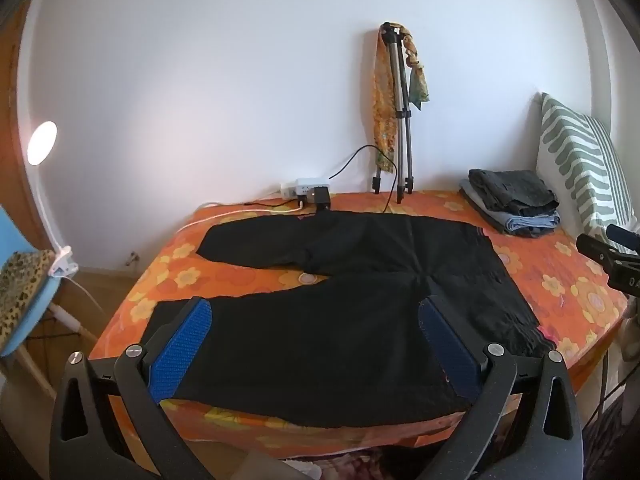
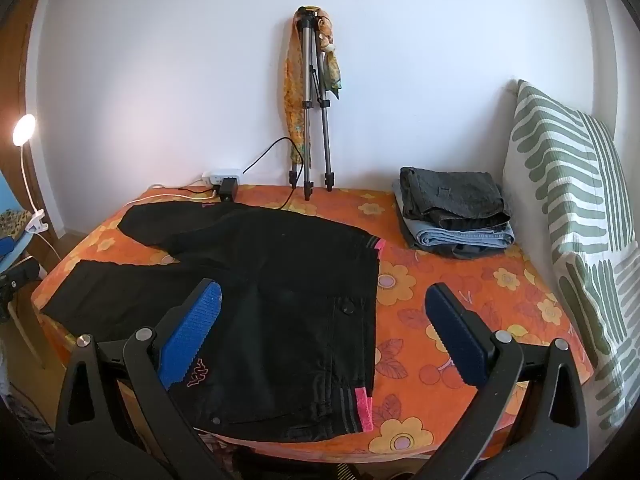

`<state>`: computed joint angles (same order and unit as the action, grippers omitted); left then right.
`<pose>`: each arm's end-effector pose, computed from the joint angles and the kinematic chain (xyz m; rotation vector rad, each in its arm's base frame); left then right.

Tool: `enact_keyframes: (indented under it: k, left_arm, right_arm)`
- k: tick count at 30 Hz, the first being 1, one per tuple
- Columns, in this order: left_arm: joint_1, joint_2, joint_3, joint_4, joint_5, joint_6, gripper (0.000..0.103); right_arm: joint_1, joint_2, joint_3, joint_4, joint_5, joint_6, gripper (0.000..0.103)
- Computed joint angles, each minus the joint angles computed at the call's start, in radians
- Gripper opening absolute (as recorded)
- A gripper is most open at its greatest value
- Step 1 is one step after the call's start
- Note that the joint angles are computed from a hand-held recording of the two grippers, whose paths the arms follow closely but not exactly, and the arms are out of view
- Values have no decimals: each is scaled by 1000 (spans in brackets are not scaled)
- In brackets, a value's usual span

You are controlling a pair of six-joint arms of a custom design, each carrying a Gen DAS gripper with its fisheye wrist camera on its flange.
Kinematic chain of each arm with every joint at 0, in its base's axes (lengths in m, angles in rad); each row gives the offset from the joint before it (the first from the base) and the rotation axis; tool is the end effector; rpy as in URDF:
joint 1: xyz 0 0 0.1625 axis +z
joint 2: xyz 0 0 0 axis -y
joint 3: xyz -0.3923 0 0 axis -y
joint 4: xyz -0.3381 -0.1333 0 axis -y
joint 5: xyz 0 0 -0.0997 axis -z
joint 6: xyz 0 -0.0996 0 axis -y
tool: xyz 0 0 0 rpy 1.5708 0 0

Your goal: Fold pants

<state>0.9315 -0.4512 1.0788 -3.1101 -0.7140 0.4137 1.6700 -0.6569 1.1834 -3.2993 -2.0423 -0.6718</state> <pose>-0.2737 -0.7178 0.1739 0.6614 2.0918 -1.1530 0.1591 -0.7094 0.2932 0.4663 -2.0633 1.2312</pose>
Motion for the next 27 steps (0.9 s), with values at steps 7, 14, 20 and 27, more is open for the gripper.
enact_keyframes:
  k: [7, 14, 20, 27]
  left_arm:
    - [-1, 1, -5, 3, 2, -7, 103]
    - [-1, 2, -13, 10, 1, -6, 103]
    - [-2, 1, -4, 3, 2, -8, 103]
    - [-2, 1, -5, 4, 2, -7, 103]
  right_arm:
    - [0, 2, -2, 1, -2, 0, 103]
    - [1, 3, -5, 4, -4, 2, 103]
    - [-2, 1, -2, 4, -1, 2, 103]
    - [-2, 2, -4, 8, -1, 3, 103]
